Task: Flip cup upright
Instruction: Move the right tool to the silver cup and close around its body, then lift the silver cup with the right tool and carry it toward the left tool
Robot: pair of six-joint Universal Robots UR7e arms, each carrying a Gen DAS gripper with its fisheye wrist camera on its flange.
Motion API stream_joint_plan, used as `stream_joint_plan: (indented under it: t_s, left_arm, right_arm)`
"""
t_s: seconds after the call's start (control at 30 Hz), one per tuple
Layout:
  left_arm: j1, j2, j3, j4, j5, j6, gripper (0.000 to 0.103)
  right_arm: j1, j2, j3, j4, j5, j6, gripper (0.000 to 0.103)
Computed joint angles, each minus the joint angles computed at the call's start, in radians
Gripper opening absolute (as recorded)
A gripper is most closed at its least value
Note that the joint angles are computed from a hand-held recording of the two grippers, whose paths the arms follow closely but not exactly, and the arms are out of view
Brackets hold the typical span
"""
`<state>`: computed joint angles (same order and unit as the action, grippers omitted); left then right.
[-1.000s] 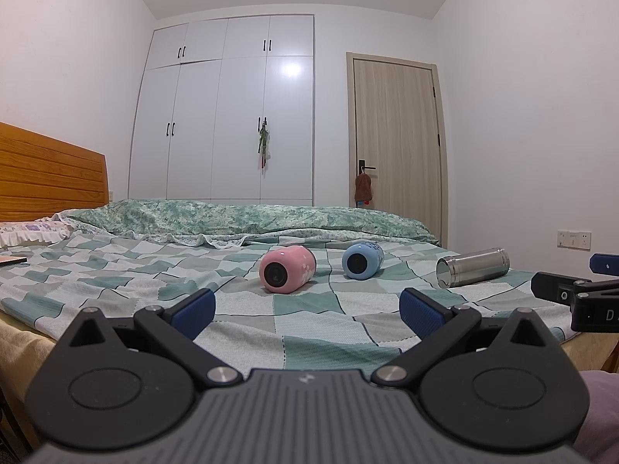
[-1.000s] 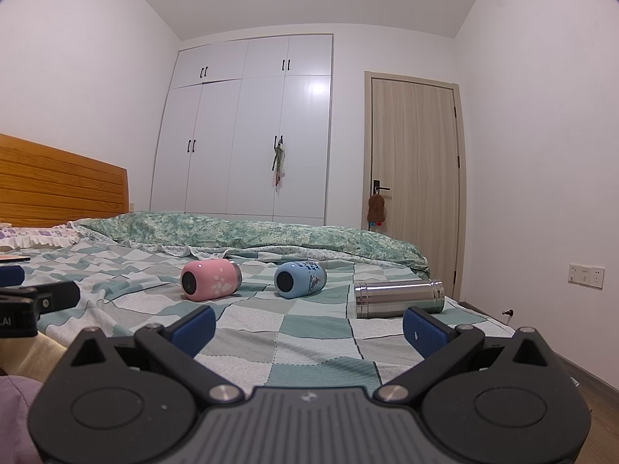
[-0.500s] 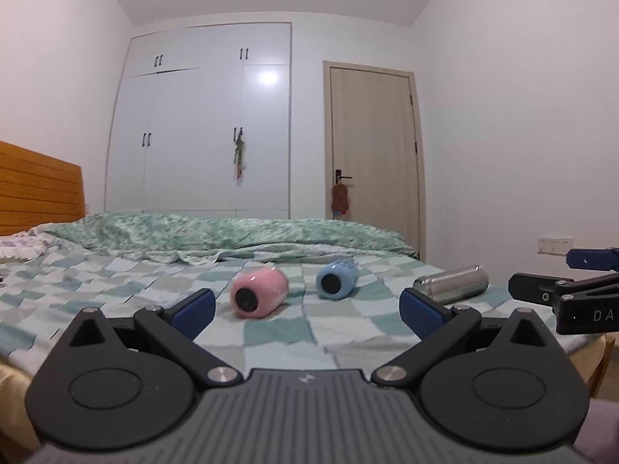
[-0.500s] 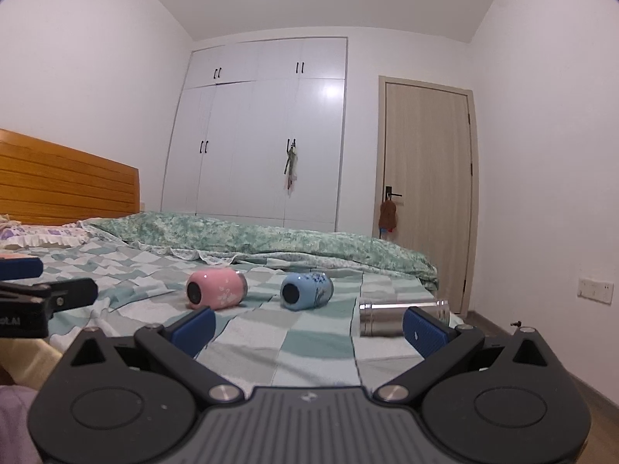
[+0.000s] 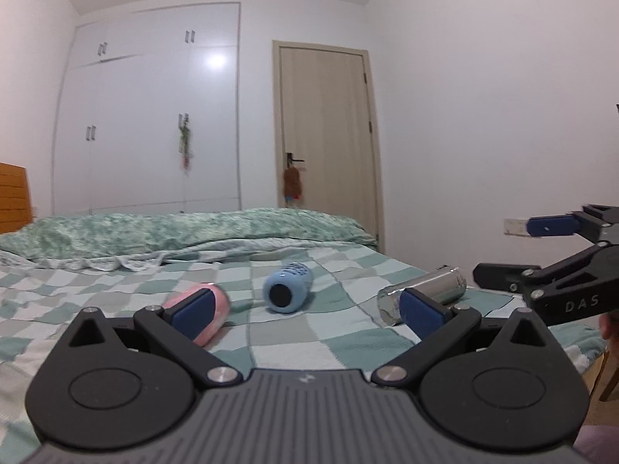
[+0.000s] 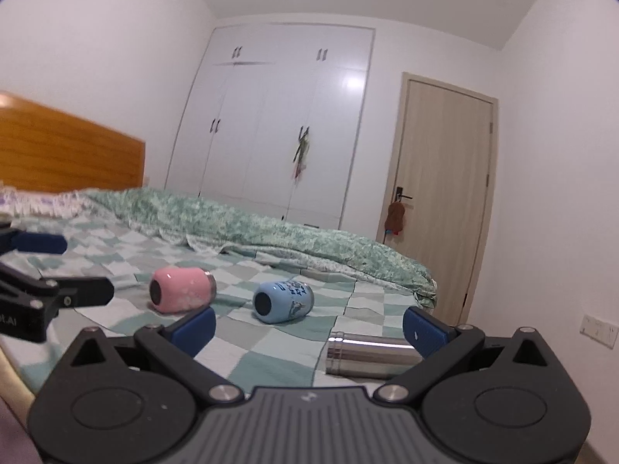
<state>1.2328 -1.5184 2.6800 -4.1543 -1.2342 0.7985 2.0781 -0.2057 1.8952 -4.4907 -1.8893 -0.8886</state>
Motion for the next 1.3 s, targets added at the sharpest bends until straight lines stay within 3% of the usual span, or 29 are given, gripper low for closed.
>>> stream_joint_plan:
  t_s: [0.4, 0.8, 0.93, 0.97, 1.0, 1.03, 1.13, 1.3]
  left_arm:
    - [0.064, 0.178, -0.265, 0.212, -0.043, 0.042, 0.103]
    - [0.113, 0.320, -0.468, 0.395, -0.037, 0.058, 0.103]
    - [0.141, 0.340, -0.517, 0.458, -0.052, 0.036, 0.103]
    - [0.140, 0.342, -0.519, 0.462, -0.047, 0.031, 0.103]
    - [0.145, 0.340, -0.520, 0.468, -0.048, 0.028, 0.103]
    - [0.144, 0.337, -0.517, 0.470, -0.047, 0.029, 0.103]
    - [0.139, 0.324, -0.499, 0.451, -0.050, 0.041, 0.103]
    - [0.114, 0.252, -0.429, 0.427, -0.037, 0.052, 0.103]
  right_arm:
    - [-0.070, -0.083, -0.184, 0.392, -0.049, -0.388, 0.103]
    - [-0.111, -0.047, -0.491, 0.940, -0.295, -0.726, 0.099]
    - [-0.127, 0.047, -0.647, 1.029, -0.369, -0.881, 0.092]
    - [-0.128, 0.068, -0.681, 1.051, -0.392, -0.899, 0.086]
    - [-0.129, 0.093, -0.722, 1.073, -0.421, -0.920, 0.073]
    - [-0.131, 0.106, -0.740, 1.101, -0.438, -0.930, 0.068]
    - [-0.131, 0.111, -0.717, 1.046, -0.416, -0.997, 0.066]
    - [-0.097, 0.022, -0.564, 0.964, -0.346, -0.949, 0.064]
